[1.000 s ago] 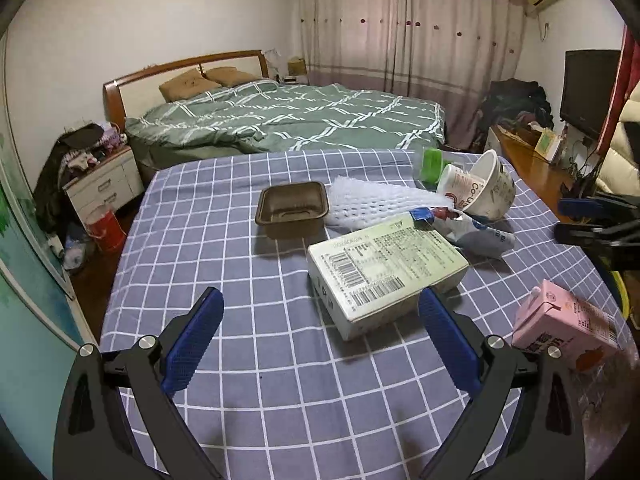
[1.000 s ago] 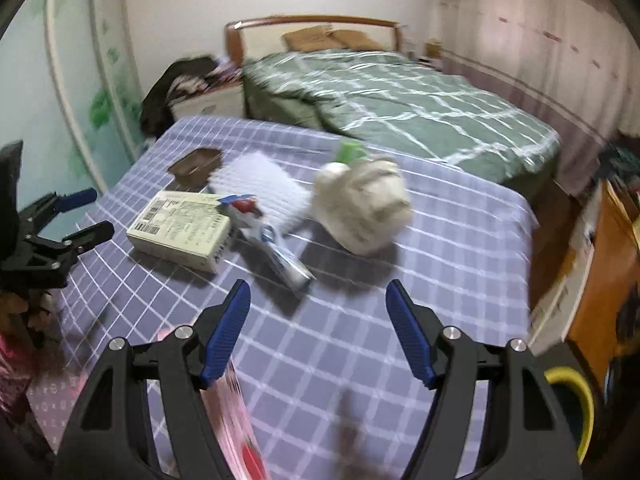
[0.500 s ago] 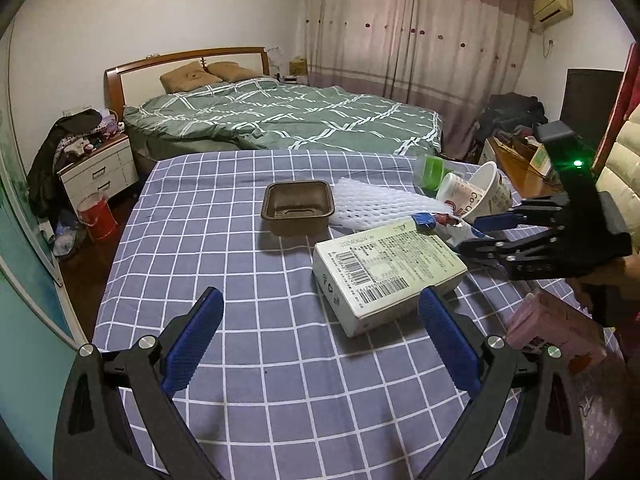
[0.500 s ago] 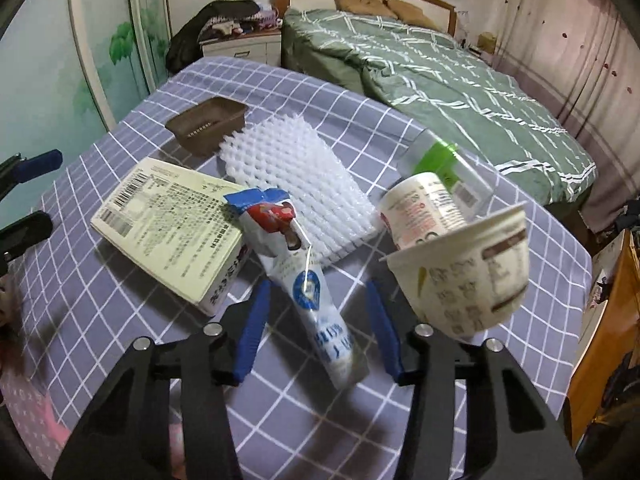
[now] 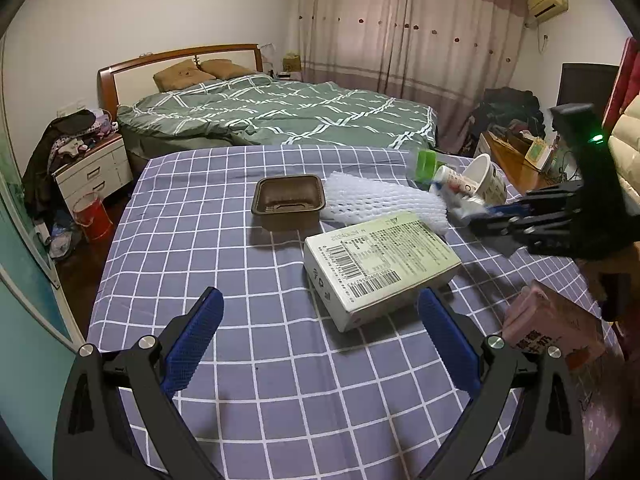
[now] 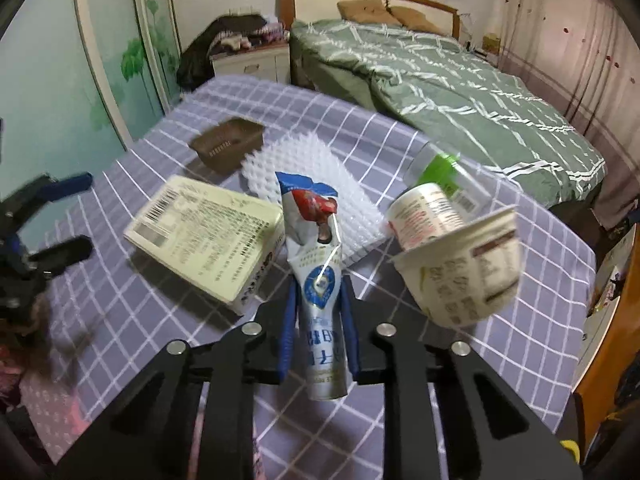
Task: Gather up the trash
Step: 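Grasp the white tube with blue cap with the right gripper and lift, then carry the white tube over the yellow bin and open the right gripper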
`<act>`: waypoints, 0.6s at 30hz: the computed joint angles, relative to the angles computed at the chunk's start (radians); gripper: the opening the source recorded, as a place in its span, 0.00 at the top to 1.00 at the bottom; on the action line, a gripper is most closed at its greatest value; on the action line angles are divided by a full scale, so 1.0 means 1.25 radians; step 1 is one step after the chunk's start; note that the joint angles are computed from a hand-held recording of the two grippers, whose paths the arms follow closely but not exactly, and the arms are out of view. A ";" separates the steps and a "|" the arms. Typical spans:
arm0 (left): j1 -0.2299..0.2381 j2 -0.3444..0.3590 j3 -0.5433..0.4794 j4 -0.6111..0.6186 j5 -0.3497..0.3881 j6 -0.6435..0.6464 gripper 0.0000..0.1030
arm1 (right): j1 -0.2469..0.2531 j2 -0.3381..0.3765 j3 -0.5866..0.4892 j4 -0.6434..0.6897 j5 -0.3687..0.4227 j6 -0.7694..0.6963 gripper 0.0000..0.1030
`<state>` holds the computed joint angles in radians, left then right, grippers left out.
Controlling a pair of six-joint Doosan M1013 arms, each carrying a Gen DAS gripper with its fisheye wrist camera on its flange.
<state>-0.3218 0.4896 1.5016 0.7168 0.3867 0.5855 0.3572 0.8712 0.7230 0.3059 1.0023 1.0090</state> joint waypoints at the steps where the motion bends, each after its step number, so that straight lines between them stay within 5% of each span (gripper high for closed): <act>1: 0.000 0.001 0.000 -0.003 0.000 0.003 0.06 | -0.003 -0.013 0.020 0.011 -0.016 -0.003 0.80; 10: -0.001 0.002 -0.002 -0.029 -0.004 0.033 0.06 | -0.050 -0.165 0.262 0.077 -0.209 0.000 0.80; 18: -0.003 0.006 -0.007 -0.040 0.003 0.051 0.06 | -0.116 -0.228 0.383 -0.090 -0.295 0.260 0.80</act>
